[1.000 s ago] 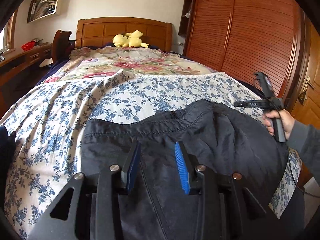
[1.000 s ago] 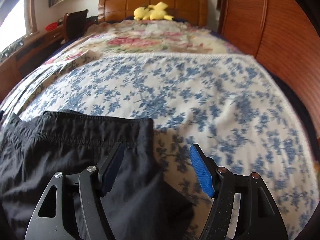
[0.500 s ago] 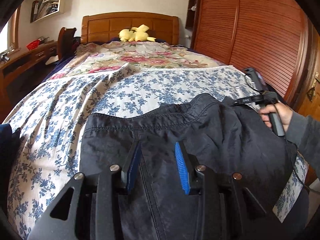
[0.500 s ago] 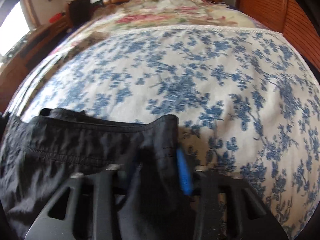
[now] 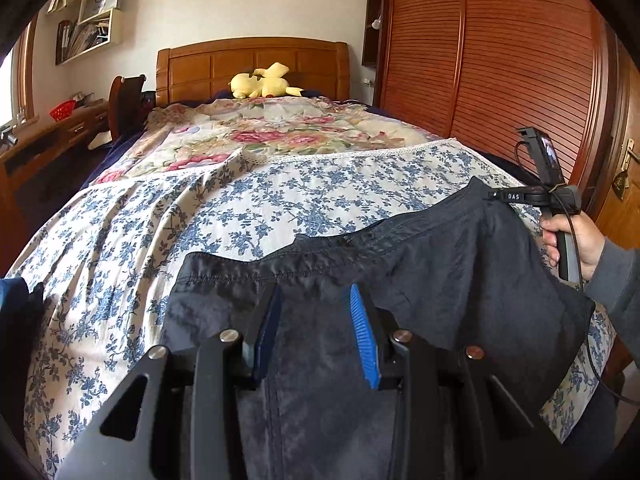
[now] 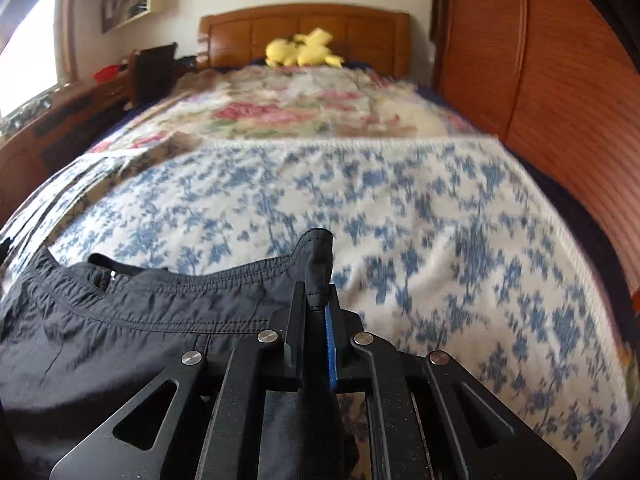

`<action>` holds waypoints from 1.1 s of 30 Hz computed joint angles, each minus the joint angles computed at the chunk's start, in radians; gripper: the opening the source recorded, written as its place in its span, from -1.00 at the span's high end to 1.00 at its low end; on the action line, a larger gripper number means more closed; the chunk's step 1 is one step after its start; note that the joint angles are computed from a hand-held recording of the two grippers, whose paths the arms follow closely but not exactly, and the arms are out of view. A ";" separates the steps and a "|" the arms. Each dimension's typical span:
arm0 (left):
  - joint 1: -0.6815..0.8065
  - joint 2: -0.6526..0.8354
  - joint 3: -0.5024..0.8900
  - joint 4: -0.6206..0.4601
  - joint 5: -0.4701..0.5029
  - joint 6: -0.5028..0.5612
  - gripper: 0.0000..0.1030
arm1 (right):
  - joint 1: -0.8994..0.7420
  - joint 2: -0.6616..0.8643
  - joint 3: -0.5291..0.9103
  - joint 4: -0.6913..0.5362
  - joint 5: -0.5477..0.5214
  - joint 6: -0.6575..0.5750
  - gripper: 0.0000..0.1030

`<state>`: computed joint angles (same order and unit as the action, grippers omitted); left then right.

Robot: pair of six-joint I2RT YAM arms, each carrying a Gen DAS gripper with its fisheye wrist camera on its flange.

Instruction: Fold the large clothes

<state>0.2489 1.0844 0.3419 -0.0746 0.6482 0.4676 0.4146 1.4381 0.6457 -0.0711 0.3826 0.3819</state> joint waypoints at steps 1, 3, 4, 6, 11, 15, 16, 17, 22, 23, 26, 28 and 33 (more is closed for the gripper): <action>-0.004 -0.005 0.000 -0.004 -0.004 -0.001 0.34 | 0.000 0.001 -0.006 -0.004 -0.011 0.012 0.85; -0.009 -0.019 0.000 -0.013 -0.004 -0.007 0.34 | 0.021 -0.012 -0.019 -0.007 0.010 0.030 0.60; -0.010 -0.025 0.000 -0.017 -0.003 -0.010 0.34 | 0.043 -0.018 -0.018 -0.026 0.035 0.041 0.32; -0.007 -0.041 0.000 -0.030 0.005 -0.013 0.34 | 0.067 -0.036 -0.026 -0.030 0.014 0.042 0.12; 0.013 -0.062 0.005 -0.057 0.025 -0.003 0.34 | 0.175 -0.026 -0.008 -0.023 -0.006 0.058 0.10; 0.068 -0.078 0.013 -0.099 0.060 0.032 0.34 | 0.256 0.079 0.064 -0.006 -0.057 0.077 0.10; 0.085 -0.078 0.014 -0.107 0.070 0.044 0.34 | 0.277 0.112 0.087 0.000 -0.065 0.077 0.10; 0.102 -0.077 0.017 -0.117 0.080 0.056 0.34 | 0.297 0.141 0.109 0.002 -0.070 0.076 0.10; 0.197 -0.067 0.030 -0.171 0.130 0.136 0.34 | 0.376 0.311 0.251 0.000 -0.096 0.071 0.10; 0.222 -0.060 0.035 -0.184 0.142 0.156 0.34 | 0.387 0.346 0.287 -0.011 -0.101 0.070 0.10; 0.288 -0.040 0.049 -0.219 0.174 0.220 0.34 | 0.407 0.439 0.388 -0.064 -0.072 0.077 0.10; 0.349 -0.023 0.064 -0.262 0.205 0.286 0.34 | 0.412 0.492 0.448 -0.108 -0.053 0.088 0.09; 0.483 0.050 0.117 -0.353 0.270 0.428 0.34 | 0.414 0.600 0.570 -0.218 -0.009 0.094 0.14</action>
<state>0.7319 1.1345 0.4586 -0.4276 0.9181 0.8956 0.8288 2.0383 1.2157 -0.2894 0.3736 0.4755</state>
